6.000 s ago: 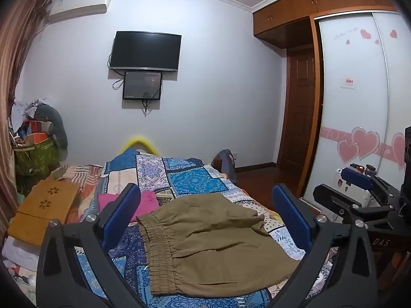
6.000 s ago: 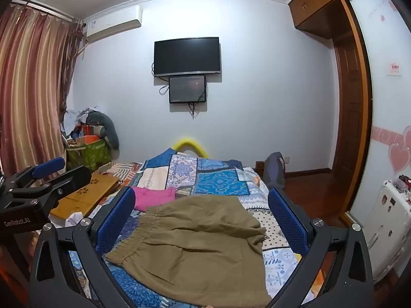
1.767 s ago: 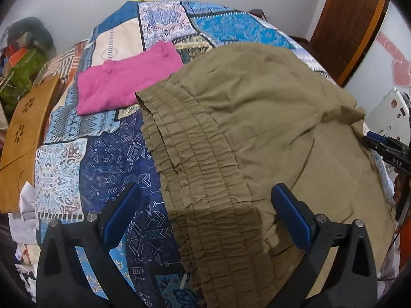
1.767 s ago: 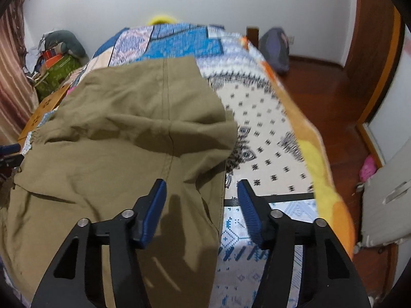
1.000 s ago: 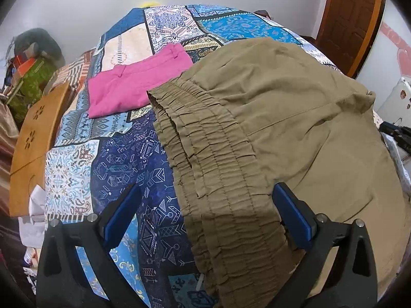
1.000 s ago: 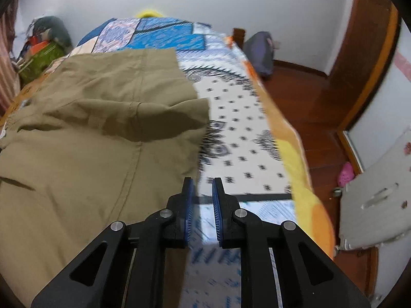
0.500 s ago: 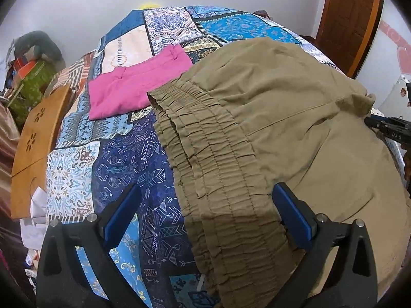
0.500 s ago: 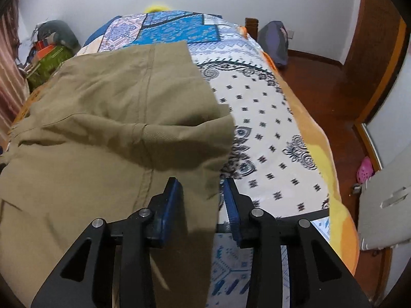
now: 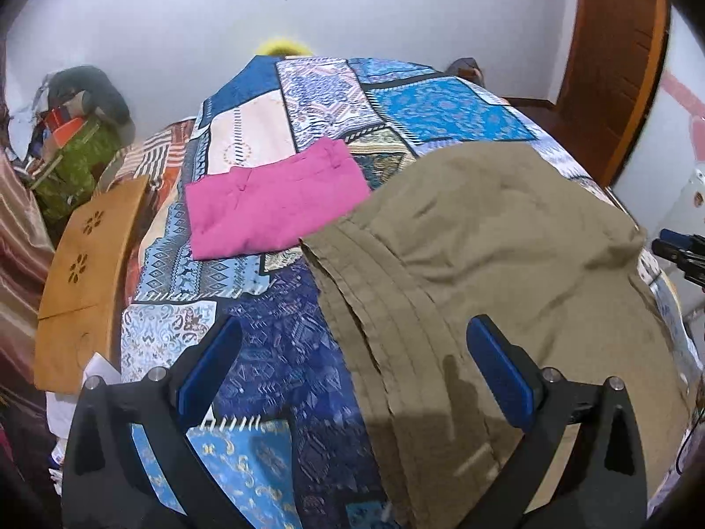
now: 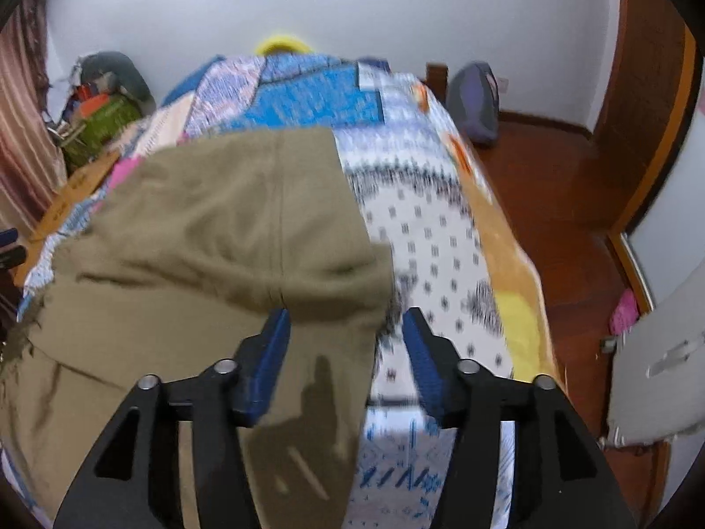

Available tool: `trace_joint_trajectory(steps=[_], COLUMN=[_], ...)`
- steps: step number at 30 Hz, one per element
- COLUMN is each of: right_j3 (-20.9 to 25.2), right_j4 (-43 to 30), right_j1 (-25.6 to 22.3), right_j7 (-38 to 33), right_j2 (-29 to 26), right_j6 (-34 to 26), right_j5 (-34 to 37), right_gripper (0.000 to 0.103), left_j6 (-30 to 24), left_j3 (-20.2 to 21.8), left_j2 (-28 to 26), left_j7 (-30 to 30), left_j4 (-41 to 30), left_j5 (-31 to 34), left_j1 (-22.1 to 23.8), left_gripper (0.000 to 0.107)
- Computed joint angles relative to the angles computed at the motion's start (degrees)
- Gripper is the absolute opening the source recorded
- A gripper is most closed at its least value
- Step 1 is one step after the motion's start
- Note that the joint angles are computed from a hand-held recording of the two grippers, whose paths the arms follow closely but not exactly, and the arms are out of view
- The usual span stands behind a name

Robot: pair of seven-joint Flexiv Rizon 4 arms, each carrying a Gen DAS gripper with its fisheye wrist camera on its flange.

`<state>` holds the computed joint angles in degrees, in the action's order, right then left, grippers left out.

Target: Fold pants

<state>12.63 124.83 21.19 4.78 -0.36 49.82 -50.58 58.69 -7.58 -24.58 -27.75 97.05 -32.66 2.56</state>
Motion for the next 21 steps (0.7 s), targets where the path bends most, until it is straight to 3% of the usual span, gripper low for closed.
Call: trace_joint_trajectory(steps=[6,12,14,16,18,19,21], right_j3=[-3.07,-4.5,-4.89,-5.55,-6.81,-6.87,-7.16], right_j4=[-1.67,-2.84,-2.54,-3.1,-4.03,-4.54,-5.59], right_j1=[-2.51,-4.78,-4.57,-3.54,-2.05,-1.65,-0.86], right_j7=[-4.11,-14.71,-16.24,-17.76,-18.04,-18.52,-18.85], right_j2=[-3.75,-8.9,-9.64,-10.41,-10.81,-10.84,-11.34], right_j6=[6.53,16.92,20.12,20.08,17.51,16.03,13.39], right_j5=[-0.7,11.96,14.16,14.48,11.0,10.46,8.62], right_gripper=[0.056,0.055,0.043,0.037,0.027,0.015,0.012], left_j6=[-10.86,-15.27,-18.28,-19.67,-18.67,-18.06,-14.43], left_j3=[1.75,1.79,1.27,1.24,1.1,1.04,1.26], left_j2=[-6.5,-9.89,-10.56,-11.03,-11.01,-10.79,-10.28], left_j7=[-9.79,-14.03,-14.73,-15.44,-14.95,-14.6,-13.92], left_j4=[-9.41,-12.92,-13.97,-14.61,-14.2,-13.75,-12.35], left_j5=[4.55,7.75,7.22,7.32,7.48,7.54,8.18], left_j1=[-1.02,-1.44,-0.8,-0.81,-0.98,-1.03,-1.62], left_gripper=[0.103,0.103,0.103,0.103,0.097,0.094,0.089])
